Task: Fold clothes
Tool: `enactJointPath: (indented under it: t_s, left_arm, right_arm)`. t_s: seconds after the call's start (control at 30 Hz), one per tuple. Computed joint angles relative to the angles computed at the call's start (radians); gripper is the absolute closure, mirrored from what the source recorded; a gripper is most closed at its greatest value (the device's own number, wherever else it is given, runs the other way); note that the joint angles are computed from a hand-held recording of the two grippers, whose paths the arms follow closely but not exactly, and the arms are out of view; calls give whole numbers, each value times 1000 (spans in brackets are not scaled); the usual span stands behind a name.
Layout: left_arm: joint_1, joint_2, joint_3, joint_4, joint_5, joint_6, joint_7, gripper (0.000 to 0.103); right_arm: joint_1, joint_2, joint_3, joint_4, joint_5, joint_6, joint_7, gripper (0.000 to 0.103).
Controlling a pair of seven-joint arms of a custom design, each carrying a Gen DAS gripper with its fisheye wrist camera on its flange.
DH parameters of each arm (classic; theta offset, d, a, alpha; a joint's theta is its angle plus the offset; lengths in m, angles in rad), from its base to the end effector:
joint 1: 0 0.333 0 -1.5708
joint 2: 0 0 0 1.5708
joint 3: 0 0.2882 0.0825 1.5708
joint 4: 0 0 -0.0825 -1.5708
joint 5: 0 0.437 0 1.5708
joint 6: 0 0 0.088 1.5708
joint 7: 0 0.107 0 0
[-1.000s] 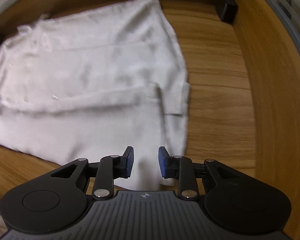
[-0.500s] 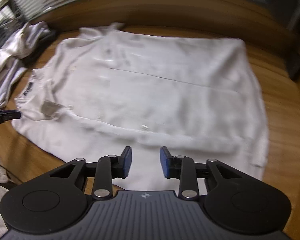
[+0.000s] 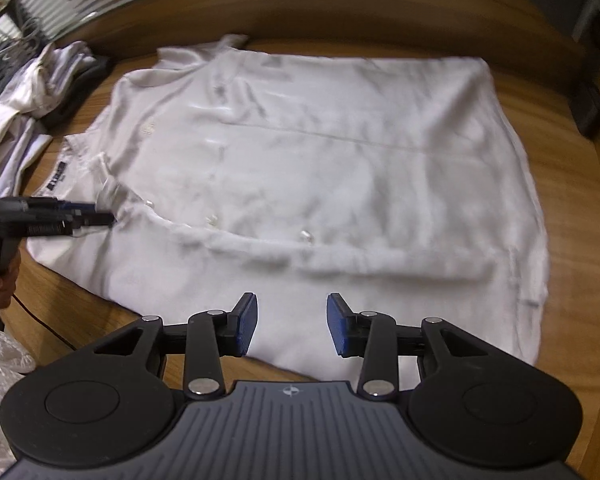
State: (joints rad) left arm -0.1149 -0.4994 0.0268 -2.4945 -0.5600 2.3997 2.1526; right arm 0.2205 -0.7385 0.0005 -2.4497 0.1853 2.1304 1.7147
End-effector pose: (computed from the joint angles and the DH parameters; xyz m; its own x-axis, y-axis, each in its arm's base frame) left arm 0.4879 -0.0470 0.4581 -0.3796 -0.8889 0.2564 -0.8340 0.2089 -0.5108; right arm 0.4229 0.1033 0.5610 0.0575 -0.9697 -0.2373 -0.9292 0.0349 -0.3678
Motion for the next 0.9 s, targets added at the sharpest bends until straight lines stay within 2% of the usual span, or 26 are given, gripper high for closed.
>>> enactJointPath:
  t_s: [0.13,0.27,0.43,0.6,0.67,0.9]
  left_arm:
    - [-36,53,-8,49,-52,40,20,59]
    - [-56,88,-18,95,-78,27,58,59]
    - [-38,96,-26,131,-58,7,78,58]
    - [16,143,-35,205,26,11,47,55]
    - [35,175,-37,245,49,29,25,50]
    - [100,373,-60,457,110,96,-128,45]
  right_arm:
    - [-23,-50,-3,-46,-7,-14,31,60]
    - [-34,-69,-6,-66,-15,-17,46,60]
    - [-46,-44,-8,-52,-31,6,50,60]
    - [-76,32,-13,8,-76,36,29,60]
    - [-95,76,-16,42,-100,55,21,59]
    - [-155,280,-27,205,-172,144,20,59]
